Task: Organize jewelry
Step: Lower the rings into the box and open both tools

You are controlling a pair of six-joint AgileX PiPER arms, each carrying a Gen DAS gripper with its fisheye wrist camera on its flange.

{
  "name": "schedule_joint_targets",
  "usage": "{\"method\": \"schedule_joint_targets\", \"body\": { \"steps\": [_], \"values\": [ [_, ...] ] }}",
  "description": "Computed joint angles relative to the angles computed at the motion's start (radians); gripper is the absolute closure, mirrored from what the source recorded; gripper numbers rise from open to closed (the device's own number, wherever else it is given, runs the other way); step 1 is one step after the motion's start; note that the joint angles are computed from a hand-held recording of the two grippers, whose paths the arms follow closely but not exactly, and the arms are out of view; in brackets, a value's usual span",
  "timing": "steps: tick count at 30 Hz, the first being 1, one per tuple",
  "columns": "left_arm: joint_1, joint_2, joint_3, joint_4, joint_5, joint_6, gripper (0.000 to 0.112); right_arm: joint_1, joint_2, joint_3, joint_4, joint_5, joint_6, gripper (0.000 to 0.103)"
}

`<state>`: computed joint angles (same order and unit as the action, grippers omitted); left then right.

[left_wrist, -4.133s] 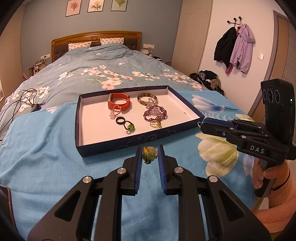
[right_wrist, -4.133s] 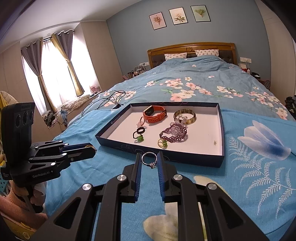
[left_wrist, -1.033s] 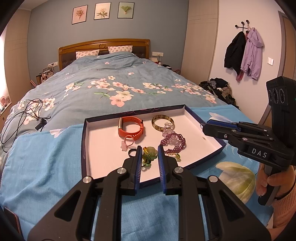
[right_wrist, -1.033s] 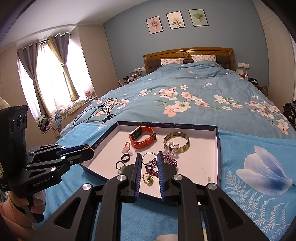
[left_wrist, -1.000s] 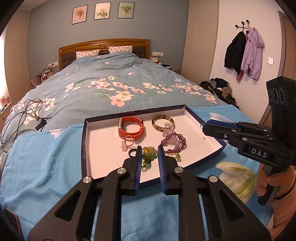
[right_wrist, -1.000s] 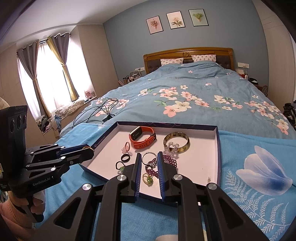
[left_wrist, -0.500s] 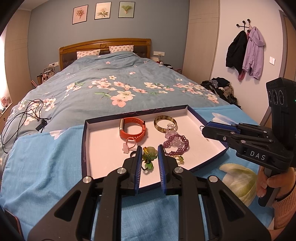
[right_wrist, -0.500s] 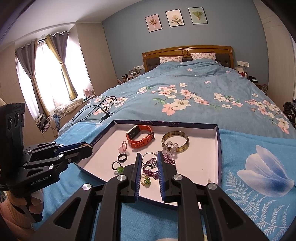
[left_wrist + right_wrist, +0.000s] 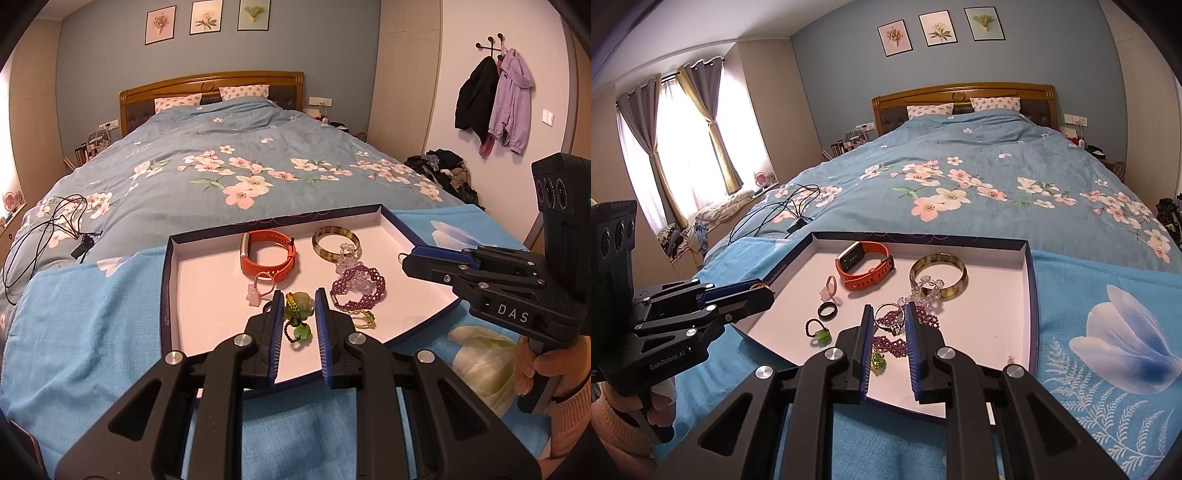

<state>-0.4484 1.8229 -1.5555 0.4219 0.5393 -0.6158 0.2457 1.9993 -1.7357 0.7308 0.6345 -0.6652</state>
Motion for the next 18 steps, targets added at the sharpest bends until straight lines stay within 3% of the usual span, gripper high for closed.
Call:
{"method": "schedule_joint_targets", "body": {
  "steps": [12,18],
  "values": [
    [0.014,0.054,-0.053,-0.027,0.032,0.013,0.095,0.021,0.065,-0.106,-0.132,0.052,0.120,0.088],
    [0.044,0.095,-0.094,-0.122,0.045,0.077,0.095,0.036,0.107,-0.169,-0.203,0.084,0.177,0.088]
  ]
}}
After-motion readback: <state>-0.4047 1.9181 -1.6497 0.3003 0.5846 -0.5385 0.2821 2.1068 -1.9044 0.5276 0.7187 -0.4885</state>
